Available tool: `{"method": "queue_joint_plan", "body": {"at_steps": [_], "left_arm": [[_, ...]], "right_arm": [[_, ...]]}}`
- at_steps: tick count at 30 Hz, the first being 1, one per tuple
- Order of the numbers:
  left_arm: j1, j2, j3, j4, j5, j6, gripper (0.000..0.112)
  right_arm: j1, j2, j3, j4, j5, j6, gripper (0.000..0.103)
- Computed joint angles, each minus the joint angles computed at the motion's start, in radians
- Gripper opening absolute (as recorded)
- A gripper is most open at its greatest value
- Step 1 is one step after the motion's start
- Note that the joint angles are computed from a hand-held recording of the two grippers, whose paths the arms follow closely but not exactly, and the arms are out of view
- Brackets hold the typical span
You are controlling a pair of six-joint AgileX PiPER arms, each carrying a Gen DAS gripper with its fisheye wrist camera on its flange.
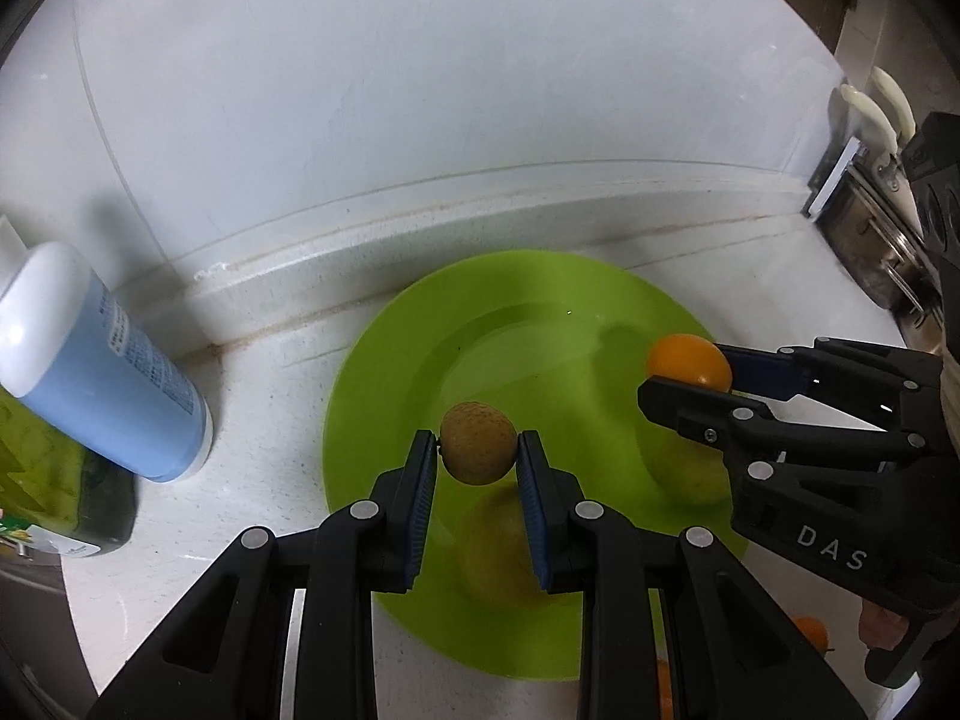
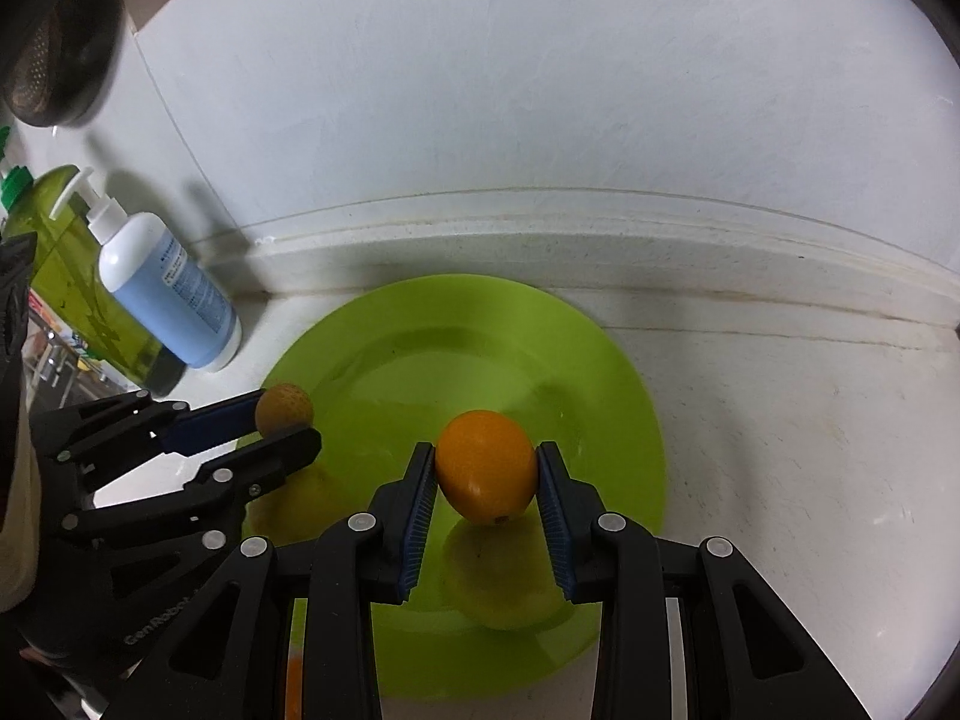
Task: Organize fruits
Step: 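Open both tools to drop the kiwi and orange on the plate, withdraw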
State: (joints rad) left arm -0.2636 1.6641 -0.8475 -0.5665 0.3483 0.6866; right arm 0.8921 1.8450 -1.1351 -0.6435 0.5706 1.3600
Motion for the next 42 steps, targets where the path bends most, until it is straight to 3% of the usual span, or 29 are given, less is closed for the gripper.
{"method": "queue_joint_plan", "body": {"at_steps": [10,13,16,24,31,37,42], "left_arm": [[-0.008,0.018,-0.022,0.031,0.004,-0.054,0.028],[-0.011,0.013,-0.016,0.019,0.001,-0.045,0.035],[-0.008,-0.012,0.001,0.014,-0.008,-0.042,0.035],[0.008,-0.164,0.085,0.005,-0.022,-0.032,0.041],[0.017,-0.313,0.147,0.029,0.02,-0.074,0.043],[0.036,-0.493,0.234,0.023,0.063,-0.075,0.05],[0.033,-0.665,0.295,0.116,0.102,-0.164,0.057]], "right_arm": [[0.0,0.045,-0.048,0.015,0.007,-0.032,0.035],[0.004,0.037,-0.038,0.012,-0.001,-0.028,0.035],[0.016,0.023,-0.024,-0.005,0.007,-0.005,0.035],[0.087,-0.041,0.011,-0.109,0.067,0.122,0.035],[0.18,-0.116,0.038,-0.194,0.137,0.246,0.035],[0.302,-0.174,0.045,-0.255,0.251,0.347,0.038],[0.425,-0.207,0.05,-0.296,0.356,0.45,0.043]]}}
